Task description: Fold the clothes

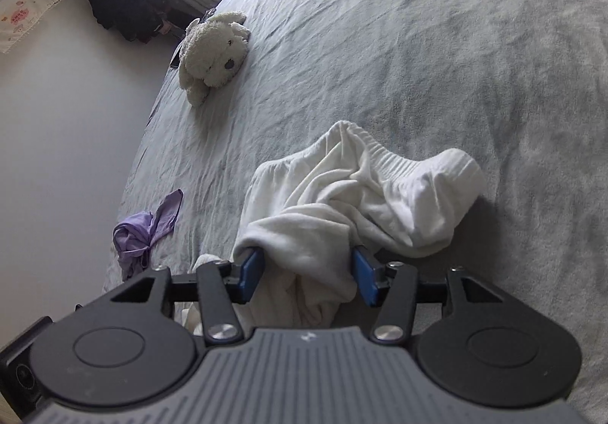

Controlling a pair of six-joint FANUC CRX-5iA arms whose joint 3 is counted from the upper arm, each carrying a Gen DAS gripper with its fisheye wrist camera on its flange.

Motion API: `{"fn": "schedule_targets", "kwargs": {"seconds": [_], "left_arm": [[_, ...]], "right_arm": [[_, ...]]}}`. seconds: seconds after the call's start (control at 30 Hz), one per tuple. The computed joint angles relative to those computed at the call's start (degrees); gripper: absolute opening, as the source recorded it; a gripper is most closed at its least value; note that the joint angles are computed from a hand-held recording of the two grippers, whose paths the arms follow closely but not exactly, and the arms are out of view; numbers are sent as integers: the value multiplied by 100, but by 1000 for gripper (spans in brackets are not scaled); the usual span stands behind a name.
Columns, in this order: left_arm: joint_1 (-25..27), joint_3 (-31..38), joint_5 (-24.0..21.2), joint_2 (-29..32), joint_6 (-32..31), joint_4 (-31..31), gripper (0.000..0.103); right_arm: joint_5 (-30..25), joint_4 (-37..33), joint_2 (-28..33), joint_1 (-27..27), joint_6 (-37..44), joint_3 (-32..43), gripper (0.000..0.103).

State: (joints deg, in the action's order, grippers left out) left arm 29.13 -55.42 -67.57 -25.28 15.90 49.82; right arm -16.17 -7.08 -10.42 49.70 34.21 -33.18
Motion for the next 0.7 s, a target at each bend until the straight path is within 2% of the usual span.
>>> {"fn": "schedule_targets", "kwargs": {"seconds": [0.07,0.1,0.2,0.3,0.43,0.47,0.6,0.7], "left_arm": [[69,30,-80,-81,21,-61,25],[142,57,-171,-81,11,-30,37],[320,126,-343,-43,-50,239,53],[351,222,-165,-47,114,425,68],[170,390,398,154,404,567,71],[116,441,569,227,511,554,74],[-120,556,1321,555,802,555,74],[-198,599,1505,970,858,730,72]], "right_arm": [[54,311,-96,59,-357,-159,56],[72,418,-140,79,-488,-224,56],[122,722,-262,135,-836,-408,56],[164,951,-340,162,-1091,-538,56],[247,1392,-368,157,-1613,-696,56],[297,1674,-376,154,-1908,-777,56],[563,3476,-392,13,-3685,-1246,56],[655,4107,-333,-131,-4311,-1364,56]]}}
